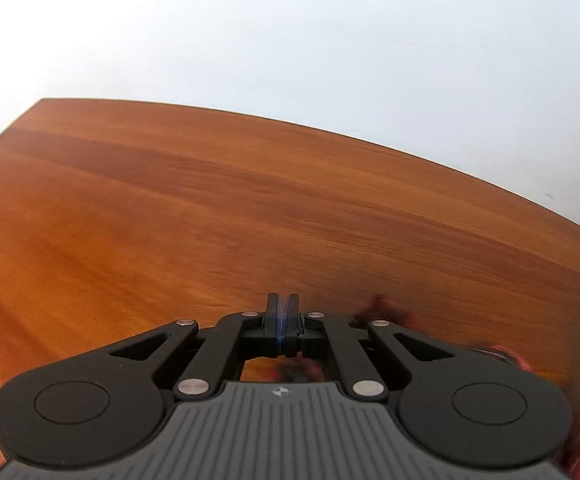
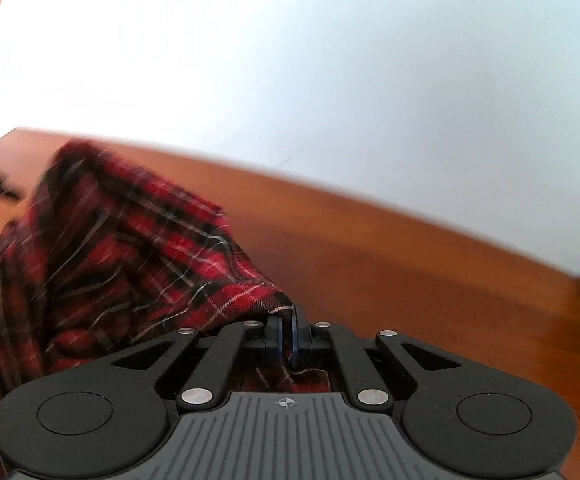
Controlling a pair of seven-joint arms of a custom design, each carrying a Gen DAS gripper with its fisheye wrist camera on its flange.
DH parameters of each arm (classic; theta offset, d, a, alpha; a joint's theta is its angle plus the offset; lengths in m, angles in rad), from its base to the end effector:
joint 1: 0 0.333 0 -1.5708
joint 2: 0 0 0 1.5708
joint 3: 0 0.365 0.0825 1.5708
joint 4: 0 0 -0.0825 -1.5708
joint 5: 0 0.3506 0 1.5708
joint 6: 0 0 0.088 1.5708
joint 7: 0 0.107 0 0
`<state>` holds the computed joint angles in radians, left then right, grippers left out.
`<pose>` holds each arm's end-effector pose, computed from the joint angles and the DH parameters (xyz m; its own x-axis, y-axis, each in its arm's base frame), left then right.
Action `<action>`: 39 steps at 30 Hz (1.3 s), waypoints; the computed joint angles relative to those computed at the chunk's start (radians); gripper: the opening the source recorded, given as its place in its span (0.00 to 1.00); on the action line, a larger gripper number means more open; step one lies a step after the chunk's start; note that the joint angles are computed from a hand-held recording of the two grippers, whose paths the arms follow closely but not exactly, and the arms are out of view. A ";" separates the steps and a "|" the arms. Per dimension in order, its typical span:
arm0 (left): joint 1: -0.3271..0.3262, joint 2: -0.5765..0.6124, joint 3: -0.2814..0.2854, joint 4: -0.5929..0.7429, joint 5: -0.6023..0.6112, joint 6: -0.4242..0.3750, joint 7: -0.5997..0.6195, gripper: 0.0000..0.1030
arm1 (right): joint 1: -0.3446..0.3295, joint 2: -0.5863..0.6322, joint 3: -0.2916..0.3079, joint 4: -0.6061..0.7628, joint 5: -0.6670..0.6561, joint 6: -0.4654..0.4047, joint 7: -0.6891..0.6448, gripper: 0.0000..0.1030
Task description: Fold clothes
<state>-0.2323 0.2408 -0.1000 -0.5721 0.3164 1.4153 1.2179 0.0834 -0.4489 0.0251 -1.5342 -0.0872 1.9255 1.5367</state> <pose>0.4836 -0.1109 0.9342 0.1745 -0.9846 0.0071 -0.7819 -0.1430 -0.6068 0.3240 0.0349 0.9286 0.0874 -0.9897 0.1132 -0.6576 -0.1426 -0.7397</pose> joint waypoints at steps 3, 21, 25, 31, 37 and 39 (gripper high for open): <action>0.026 -0.043 0.005 -0.064 -0.003 0.011 -0.016 0.02 | -0.079 -0.023 0.032 0.033 -0.124 0.000 0.060 0.06; 0.136 -0.281 -0.044 -0.324 -0.423 0.027 0.002 0.32 | -0.190 -0.102 0.057 0.050 -0.298 -0.199 0.186 0.35; 0.136 -0.319 -0.040 -0.374 -0.513 0.033 0.041 0.56 | -0.125 -0.091 0.035 0.102 -0.169 -0.213 0.195 0.46; 0.130 -0.317 -0.041 -0.397 -0.549 0.020 0.072 0.68 | -0.017 -0.077 -0.006 0.121 0.050 -0.282 0.200 0.57; 0.134 -0.317 -0.033 -0.445 -0.625 0.036 0.105 0.79 | 0.059 -0.082 -0.018 0.077 0.173 -0.396 0.165 0.59; 0.131 -0.319 -0.037 -0.454 -0.629 0.037 0.126 0.62 | 0.071 -0.086 -0.005 0.059 0.181 -0.420 0.153 0.59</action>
<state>-0.1017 -0.0782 -0.1367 -1.0264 -0.3125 1.4519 1.3441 0.1548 -0.5350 0.0202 -1.4755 0.0942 1.5052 1.6893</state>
